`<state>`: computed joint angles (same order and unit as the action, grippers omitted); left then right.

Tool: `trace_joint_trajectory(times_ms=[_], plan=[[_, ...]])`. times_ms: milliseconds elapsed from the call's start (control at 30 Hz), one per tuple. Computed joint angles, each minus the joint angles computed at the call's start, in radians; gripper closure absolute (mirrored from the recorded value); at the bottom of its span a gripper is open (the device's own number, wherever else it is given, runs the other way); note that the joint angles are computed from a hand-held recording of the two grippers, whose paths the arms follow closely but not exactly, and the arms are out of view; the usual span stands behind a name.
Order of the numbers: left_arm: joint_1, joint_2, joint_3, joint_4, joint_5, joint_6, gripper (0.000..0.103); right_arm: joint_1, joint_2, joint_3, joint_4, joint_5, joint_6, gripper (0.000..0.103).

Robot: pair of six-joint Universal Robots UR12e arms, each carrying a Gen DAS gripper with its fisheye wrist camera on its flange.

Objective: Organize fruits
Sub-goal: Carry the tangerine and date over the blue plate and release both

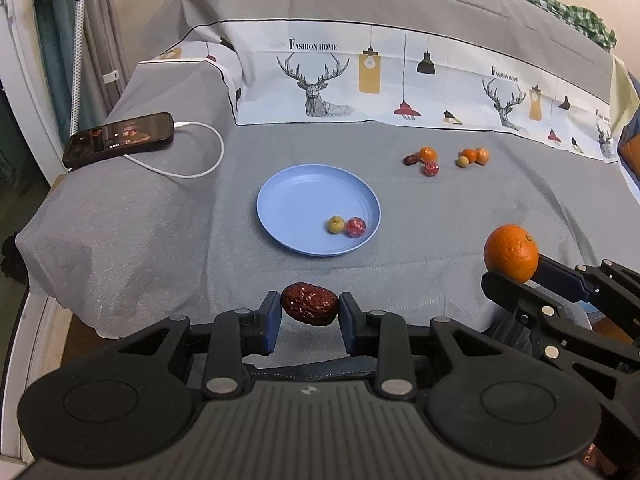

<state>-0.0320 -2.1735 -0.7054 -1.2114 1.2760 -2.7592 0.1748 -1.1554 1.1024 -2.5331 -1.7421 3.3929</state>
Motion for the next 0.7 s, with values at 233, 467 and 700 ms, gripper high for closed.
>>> trace_joint_trajectory(times_ms=[233,467,700], plan=[[0.009,-0.014,0.026,-0.014,-0.016,-0.017,0.069,0.0,0.005,-0.008,0.004,-0.004,-0.011,0.068],[0.01,-0.036,0.063,-0.036,-0.008,-0.035,0.069,-0.002,0.012,-0.02,0.018,0.004,-0.016,0.068],[0.006,-0.069,0.117,-0.074,-0.001,-0.041,0.069,-0.005,0.021,-0.034,0.039,0.008,-0.01,0.068]])
